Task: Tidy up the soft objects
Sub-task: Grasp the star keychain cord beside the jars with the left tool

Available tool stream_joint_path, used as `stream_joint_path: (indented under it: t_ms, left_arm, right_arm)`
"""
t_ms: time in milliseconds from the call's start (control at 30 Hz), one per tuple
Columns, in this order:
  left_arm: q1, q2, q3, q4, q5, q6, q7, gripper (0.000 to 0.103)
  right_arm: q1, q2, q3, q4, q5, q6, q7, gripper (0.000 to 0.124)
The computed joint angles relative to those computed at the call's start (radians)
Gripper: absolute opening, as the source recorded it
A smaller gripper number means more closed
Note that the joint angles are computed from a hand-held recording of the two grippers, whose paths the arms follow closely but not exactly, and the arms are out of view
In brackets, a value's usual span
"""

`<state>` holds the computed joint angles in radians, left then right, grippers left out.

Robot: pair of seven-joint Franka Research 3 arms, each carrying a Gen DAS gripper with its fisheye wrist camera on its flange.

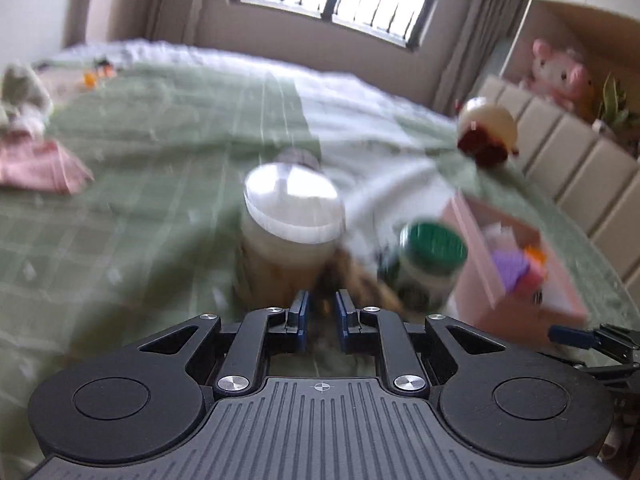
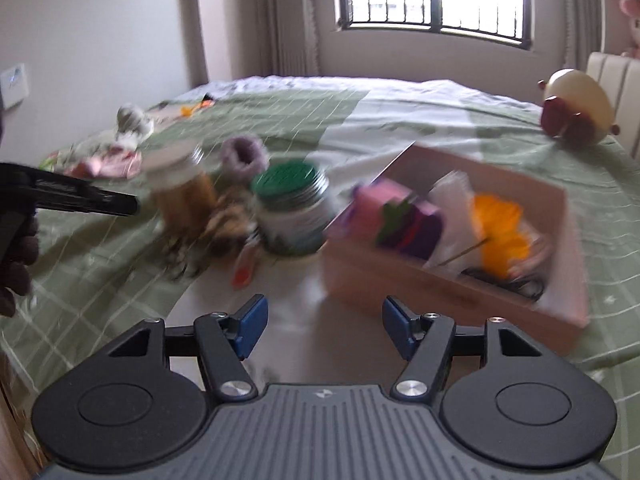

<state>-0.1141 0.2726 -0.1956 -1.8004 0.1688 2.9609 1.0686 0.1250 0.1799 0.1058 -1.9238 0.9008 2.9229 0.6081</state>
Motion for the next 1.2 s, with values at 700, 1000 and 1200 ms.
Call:
stream_joint_path:
  t_ms: [700,1000,1200]
  left_arm:
    - [-0.229,0.118,0.234,0.117,0.617,-0.159,-0.538,0.041]
    - [-0.134,0.151,0.124,0.146,0.474,-0.148,-0.367,0.046]
    - [-0.126,0.136,0.129,0.113,0.437,-0.105,-0.329,0.031]
  right_arm:
    - [-0.003,0.018,0.043,-0.079,0.033,0.065,-0.055,0.084]
    - [-0.002,0.031,0.0,-0.034,-0.032,-0.097,0.002,0.103]
    - [0.023,0.034,-0.031,-0.016,-0.191,-0.136,0.099,0.103]
